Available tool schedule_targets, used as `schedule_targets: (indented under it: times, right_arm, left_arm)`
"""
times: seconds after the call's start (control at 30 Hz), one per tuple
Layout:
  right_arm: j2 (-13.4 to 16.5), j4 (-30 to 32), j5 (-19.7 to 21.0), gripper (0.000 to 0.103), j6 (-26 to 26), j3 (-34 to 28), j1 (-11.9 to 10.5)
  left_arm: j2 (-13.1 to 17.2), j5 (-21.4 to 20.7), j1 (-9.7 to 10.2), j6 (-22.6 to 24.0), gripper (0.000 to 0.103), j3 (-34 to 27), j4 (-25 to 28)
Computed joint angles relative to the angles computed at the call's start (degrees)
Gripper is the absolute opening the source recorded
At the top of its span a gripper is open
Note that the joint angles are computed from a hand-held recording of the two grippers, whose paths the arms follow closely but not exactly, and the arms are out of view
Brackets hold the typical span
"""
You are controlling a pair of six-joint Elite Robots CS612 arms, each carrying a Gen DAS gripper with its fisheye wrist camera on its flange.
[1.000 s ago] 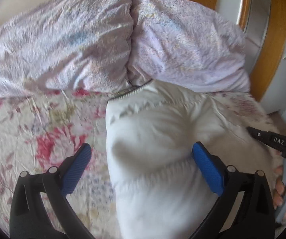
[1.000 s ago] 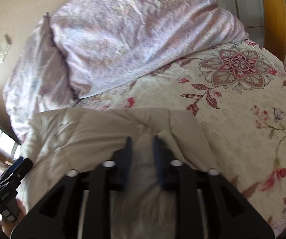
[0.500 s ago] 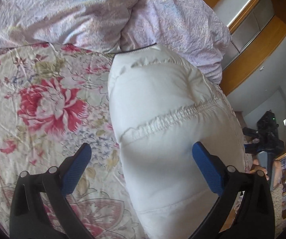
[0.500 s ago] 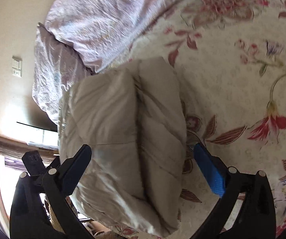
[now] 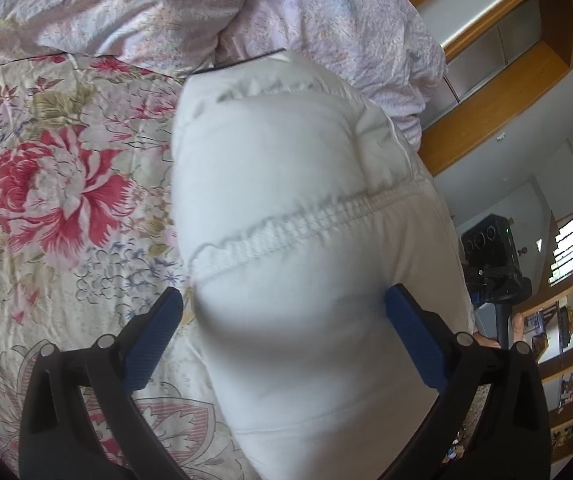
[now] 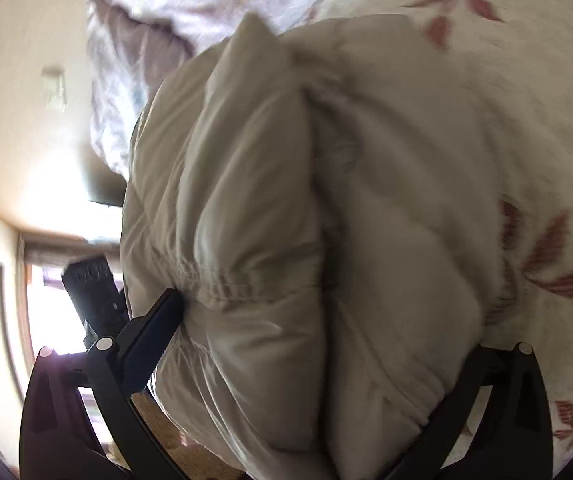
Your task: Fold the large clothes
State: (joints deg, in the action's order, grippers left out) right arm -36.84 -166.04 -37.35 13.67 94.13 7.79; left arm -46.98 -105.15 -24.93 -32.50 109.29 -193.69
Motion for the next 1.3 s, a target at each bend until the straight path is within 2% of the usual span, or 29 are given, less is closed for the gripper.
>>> schedule_targets:
  times: [0.17, 0.37, 0.6, 0.67, 0.77, 0.9, 1.07, 1.3]
  right_arm:
    - [0.7, -0.7, 1.2, 0.102, 1.2, -0.5, 0.0]
    - [0.8, -2.5, 1.7, 0.102, 0.7, 0.0, 0.0]
    - [0.8, -2.7, 2.2, 0.102, 0.9, 0.4, -0.5]
    - [0.9, -2.1, 2.4, 0.102, 0.0, 0.4, -0.7]
    - [0.6, 1.5, 3.3, 0.102, -6.0, 0.4, -0.7]
    - [0.9, 1.5, 3.7, 0.102, -5.7, 0.0, -0.6]
    - [0.6, 1.7, 4.1, 0.102, -9.5, 0.1, -0.2]
    - [1.4, -1.6, 5.9, 0.102, -8.7, 0.0, -0.4]
  left_arm:
    - [0.6, -1.3, 0.12, -0.1, 0.101, -0.9, 0.3]
    - [2.2, -5.7, 1.15, -2.7, 0.101, -1.3, -2.6]
    - [3.1, -6.6, 1.41, -4.5, 0.101, -0.9, -5.7]
    - [3.6, -8.0, 1.76, -6.3, 0.101, -1.0, -6.9]
    - [4.1, -9.6, 2.14, -6.9, 0.101, -0.8, -8.0]
    - [4.6, -10.6, 2.41, -8.7, 0.101, -0.7, -9.5]
    - [4.8, -10.4, 2.01, -8.9, 0.099, 0.2, -11.9]
    - [5.2, -10.9, 1.70, -11.1, 0.095, 0.5, -14.6]
